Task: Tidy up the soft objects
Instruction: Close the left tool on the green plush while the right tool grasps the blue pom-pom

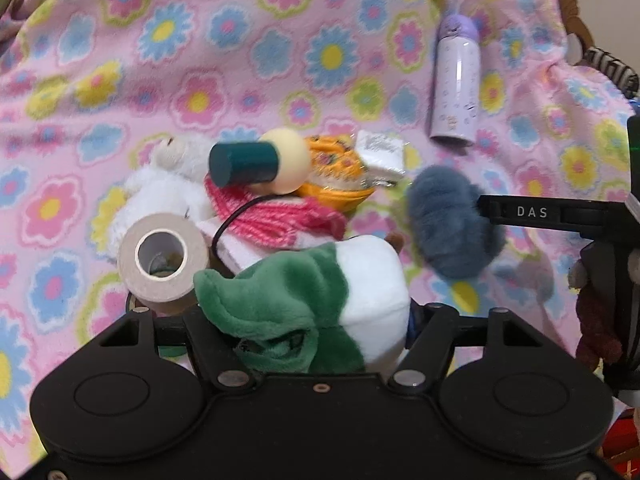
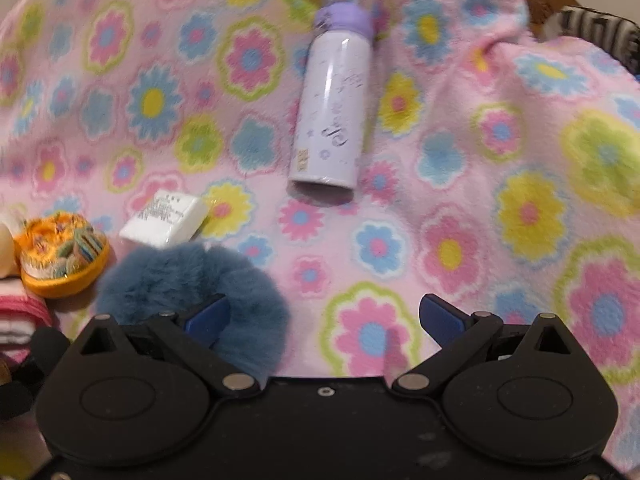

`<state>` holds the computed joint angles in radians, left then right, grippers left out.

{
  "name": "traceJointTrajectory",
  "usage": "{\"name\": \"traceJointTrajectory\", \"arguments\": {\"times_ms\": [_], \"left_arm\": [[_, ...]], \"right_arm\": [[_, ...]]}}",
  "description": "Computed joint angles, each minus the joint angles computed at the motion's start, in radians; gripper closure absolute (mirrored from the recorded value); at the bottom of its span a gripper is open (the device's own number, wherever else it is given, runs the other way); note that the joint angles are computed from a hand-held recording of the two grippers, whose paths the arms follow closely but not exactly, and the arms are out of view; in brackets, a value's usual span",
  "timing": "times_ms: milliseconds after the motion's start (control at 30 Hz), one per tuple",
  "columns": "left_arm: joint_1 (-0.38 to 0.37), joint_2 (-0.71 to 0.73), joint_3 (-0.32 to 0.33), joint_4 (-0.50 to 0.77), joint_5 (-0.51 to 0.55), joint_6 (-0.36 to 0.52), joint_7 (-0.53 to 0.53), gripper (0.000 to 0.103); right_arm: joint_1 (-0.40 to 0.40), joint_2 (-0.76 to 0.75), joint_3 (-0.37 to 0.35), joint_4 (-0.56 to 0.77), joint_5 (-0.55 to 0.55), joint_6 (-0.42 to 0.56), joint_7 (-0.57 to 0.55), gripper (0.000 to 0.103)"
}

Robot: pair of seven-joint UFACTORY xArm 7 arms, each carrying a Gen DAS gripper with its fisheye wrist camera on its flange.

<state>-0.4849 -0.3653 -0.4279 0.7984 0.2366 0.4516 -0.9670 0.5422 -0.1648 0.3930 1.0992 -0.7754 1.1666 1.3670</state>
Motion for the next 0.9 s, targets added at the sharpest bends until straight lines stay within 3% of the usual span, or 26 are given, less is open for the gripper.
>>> {"name": "traceJointTrajectory", "arguments": {"times_ms": [67,233,500,667,800,900], "left_arm": [[0.004,-0.011,-0.006,0.004,0.011,0.005,-0.005,0.038],[0.012,-0.059,-0.018,0.004,0.015,0.023,-0.029,0.038],[0.041,-0.136,-0.055,0.019,0.032,0.109,-0.077,0.038],[0.021,-0.156,-0.044,0.019,-0.009,0.181,-0.066,0.038],[0.005,-0.171,-0.039,-0.002,-0.044,0.205,-0.076,0.038],[0.002,-0.185,-0.052,-0.013,-0.047,0.227,-0.087,0.038]], "right_arm": [[0.001,-0.043,0.003,-0.034,-0.009,-0.026,0.036,0.001],[-0.031,-0.151,0.008,-0.139,0.021,-0.243,0.089,0.0],[-0.07,-0.044,0.027,-0.11,0.054,-0.398,0.046,0.0],[-0.042,0.054,0.014,-0.046,0.032,-0.366,0.012,0.0],[0.008,0.138,-0.015,0.019,-0.006,-0.264,-0.02,0.0],[0.028,0.125,-0.056,-0.006,0.007,-0.311,-0.003,0.014]]}}
